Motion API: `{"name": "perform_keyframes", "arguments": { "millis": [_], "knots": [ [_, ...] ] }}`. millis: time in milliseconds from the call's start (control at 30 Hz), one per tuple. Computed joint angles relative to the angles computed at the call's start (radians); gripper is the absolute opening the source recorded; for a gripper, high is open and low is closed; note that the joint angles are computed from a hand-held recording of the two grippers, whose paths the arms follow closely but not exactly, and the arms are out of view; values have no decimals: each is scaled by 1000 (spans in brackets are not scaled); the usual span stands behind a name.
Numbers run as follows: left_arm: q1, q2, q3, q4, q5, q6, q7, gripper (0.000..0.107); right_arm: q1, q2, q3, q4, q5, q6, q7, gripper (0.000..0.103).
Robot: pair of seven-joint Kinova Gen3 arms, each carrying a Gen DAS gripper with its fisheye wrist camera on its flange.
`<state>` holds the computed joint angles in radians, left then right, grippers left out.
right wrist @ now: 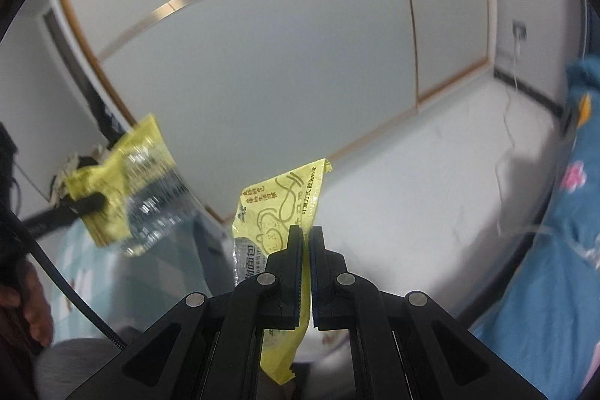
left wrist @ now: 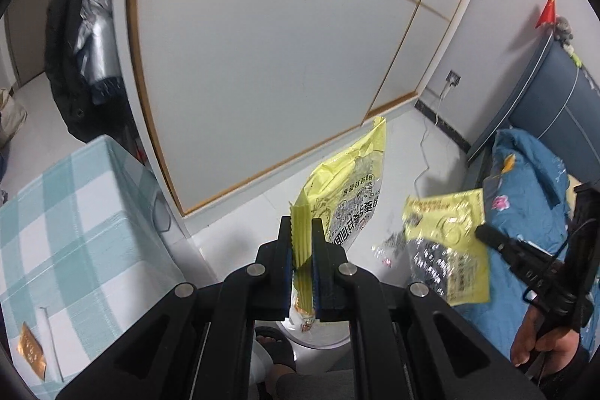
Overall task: Collect trash
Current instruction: 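Carry both yellow wrappers in the grippers over the white bin, then open the right gripper over the bin while the left gripper releases its wrapper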
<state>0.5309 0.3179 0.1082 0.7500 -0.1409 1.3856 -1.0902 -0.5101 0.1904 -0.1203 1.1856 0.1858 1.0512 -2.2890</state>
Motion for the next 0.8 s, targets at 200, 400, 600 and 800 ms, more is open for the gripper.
{"name": "perform_keyframes", "arguments": {
  "millis": [200, 400, 600, 800],
  "knots": [
    [-22, 53, 7, -9, 52, 27, -12, 4, 65, 109, -4, 36, -166, 2, 47, 3],
    [-54, 105, 10, -22, 118, 53, -29, 4, 79, 221, -7, 8, -250, 41, 103, 4],
    [-68, 149, 8, -53, 158, 99, -29, 4, 87, 291, -3, -2, -298, 63, 132, 8],
    [-63, 196, 12, -101, 187, 147, -35, 4, 104, 334, -6, -17, -343, 106, 159, 25]
  ]
}}
